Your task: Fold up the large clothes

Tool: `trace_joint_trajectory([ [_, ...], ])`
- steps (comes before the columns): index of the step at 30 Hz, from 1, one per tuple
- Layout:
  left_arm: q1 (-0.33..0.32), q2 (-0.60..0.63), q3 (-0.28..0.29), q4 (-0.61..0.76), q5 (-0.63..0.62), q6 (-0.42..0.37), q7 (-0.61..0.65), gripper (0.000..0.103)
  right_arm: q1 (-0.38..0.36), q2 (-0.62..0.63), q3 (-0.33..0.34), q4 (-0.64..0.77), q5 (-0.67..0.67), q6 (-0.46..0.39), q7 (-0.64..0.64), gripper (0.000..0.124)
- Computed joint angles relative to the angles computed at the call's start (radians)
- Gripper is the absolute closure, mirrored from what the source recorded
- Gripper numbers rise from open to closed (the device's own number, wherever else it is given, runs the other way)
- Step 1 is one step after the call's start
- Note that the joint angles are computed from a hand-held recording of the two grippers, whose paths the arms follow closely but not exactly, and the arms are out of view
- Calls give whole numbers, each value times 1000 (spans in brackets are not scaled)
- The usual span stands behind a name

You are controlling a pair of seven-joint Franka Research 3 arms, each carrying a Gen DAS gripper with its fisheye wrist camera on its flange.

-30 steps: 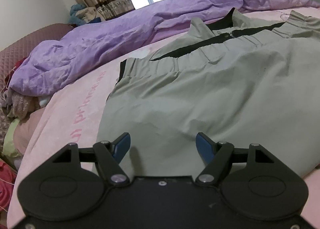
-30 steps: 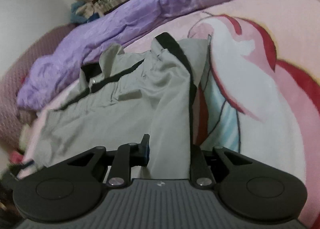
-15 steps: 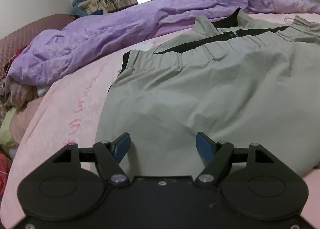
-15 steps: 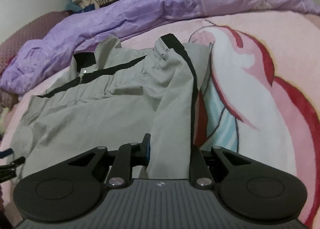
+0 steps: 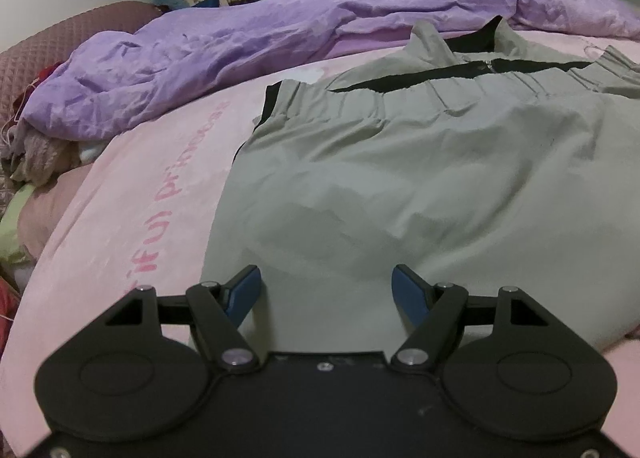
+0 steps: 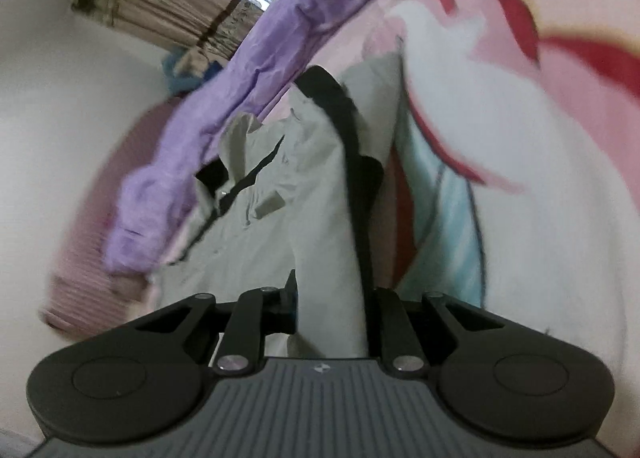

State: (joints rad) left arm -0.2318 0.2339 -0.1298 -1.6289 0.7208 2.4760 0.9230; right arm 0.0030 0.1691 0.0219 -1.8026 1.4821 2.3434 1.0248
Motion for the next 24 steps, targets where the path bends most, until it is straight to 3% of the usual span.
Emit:
trace_joint_trajectory([
  [2,-6,-1,0,4,11,-22,7,28,-8,8,3,-10,53,-16,-29,106],
  [11,-23,-33,-8,-16,48,-96,-31,30,10,-7,3,-9,-1,28,-18,106],
  [14,-18,-59,-14,-49,54,-97,-34,30,27,-22,4,-14,-43,78,32,106],
  [17,-9,-69,-19,-60,54,-101,-33,29,65,-70,14,-21,-105,192,60,107],
  [21,5,-71,-18,-54,42,-109,-34,29,96,-114,16,12,-39,211,39,108],
  [24,15,-70,-16,-44,36,-114,-22,29,131,-115,22,70,-108,260,111,108],
])
